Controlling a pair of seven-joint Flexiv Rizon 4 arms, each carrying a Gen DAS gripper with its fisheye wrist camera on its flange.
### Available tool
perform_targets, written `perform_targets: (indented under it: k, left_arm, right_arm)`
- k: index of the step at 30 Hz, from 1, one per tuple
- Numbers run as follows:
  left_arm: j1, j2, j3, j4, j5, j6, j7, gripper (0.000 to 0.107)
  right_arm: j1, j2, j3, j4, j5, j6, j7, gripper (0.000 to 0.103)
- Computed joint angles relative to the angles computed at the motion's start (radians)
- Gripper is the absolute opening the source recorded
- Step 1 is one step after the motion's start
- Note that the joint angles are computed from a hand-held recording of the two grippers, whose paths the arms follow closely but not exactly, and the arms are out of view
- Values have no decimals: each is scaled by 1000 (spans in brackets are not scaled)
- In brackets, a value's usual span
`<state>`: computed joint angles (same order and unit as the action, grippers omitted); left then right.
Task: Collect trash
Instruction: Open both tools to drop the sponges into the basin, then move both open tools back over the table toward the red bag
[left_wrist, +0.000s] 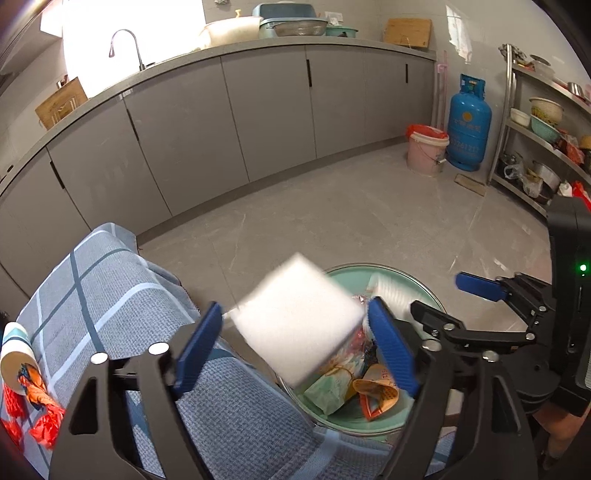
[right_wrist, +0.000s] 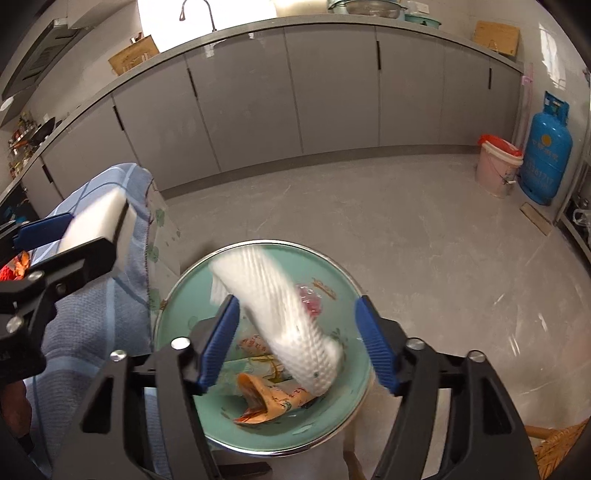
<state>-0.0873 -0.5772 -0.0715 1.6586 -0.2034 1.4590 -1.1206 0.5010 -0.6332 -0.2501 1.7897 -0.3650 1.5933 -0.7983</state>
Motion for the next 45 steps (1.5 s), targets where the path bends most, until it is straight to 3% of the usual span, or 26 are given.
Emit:
perform_targets:
  k: [7,11,22,38,45]
  left_arm:
    - [-25,-6,42,-6,17,-8,-35,89]
    - [-44,6,76,2,39,6,-71,94]
    - [25,117,53,128,25,84,-82,94]
    - [135,259,112,314,2,164,-114,95]
    - [149,302,211,376,32,199,-142,95]
  right_arm:
    - [23,10,-34,33,8,3,29,67]
    - [40,20,-48,45,10,20,34,73]
    - [101,60,-62,41,-2,39,18,74]
    - [115,53,62,-61,-67,-10,-21,75]
    - [92,19,169,-158,-96,-60,-70,76]
